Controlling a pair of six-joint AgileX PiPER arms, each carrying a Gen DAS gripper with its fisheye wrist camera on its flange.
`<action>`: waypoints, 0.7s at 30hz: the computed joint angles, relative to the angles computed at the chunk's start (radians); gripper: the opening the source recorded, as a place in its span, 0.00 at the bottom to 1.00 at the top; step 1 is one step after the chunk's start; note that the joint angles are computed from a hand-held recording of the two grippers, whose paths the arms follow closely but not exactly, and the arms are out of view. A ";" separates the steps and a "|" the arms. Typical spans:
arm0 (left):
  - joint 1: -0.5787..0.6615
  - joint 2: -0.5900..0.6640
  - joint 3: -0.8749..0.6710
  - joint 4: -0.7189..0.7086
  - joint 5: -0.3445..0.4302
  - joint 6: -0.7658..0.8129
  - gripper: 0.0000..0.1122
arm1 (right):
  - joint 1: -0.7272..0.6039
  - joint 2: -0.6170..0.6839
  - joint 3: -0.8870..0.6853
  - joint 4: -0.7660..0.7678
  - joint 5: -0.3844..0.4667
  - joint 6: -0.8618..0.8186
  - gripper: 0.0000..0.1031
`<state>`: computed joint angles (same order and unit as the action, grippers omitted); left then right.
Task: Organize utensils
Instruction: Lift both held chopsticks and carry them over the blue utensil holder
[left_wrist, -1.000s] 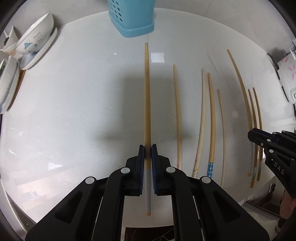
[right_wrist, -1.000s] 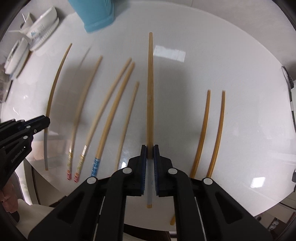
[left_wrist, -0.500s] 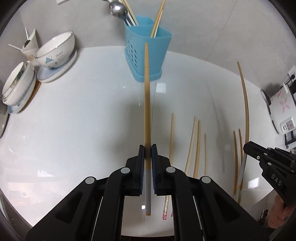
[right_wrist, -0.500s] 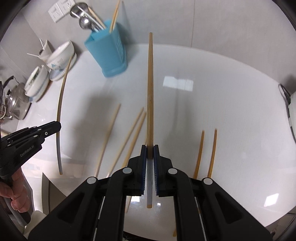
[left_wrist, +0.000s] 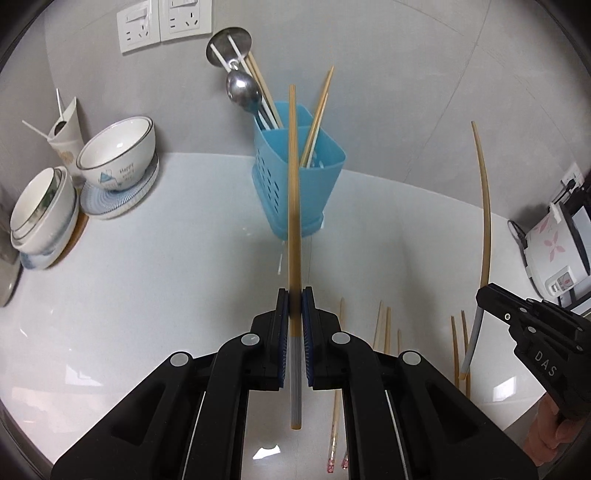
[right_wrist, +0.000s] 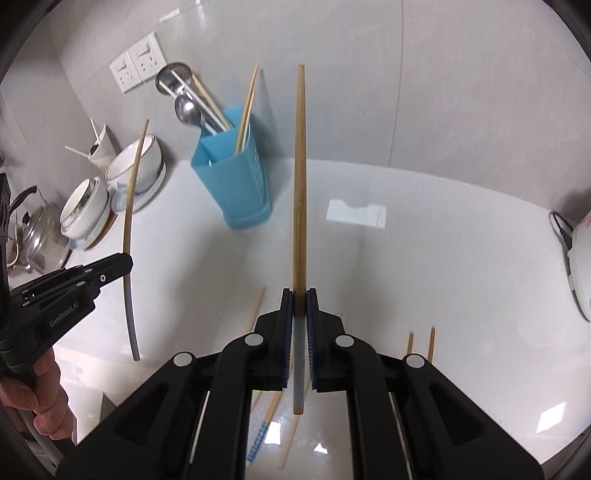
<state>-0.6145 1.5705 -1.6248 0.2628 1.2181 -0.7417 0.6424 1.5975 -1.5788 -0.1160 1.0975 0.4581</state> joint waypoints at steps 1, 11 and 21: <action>0.012 -0.002 -0.001 -0.007 -0.011 0.015 0.06 | 0.011 0.015 -0.028 -0.016 0.003 0.019 0.06; 0.136 -0.023 0.021 -0.073 -0.185 0.162 0.06 | 0.056 0.118 -0.179 -0.121 -0.008 0.143 0.06; 0.198 -0.022 0.042 -0.108 -0.362 0.245 0.06 | 0.068 0.165 -0.216 -0.185 -0.107 0.202 0.06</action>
<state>-0.4167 1.5488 -1.5827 0.1550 0.8556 -0.4965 0.7107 1.7623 -1.7945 -0.3008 0.9906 0.6604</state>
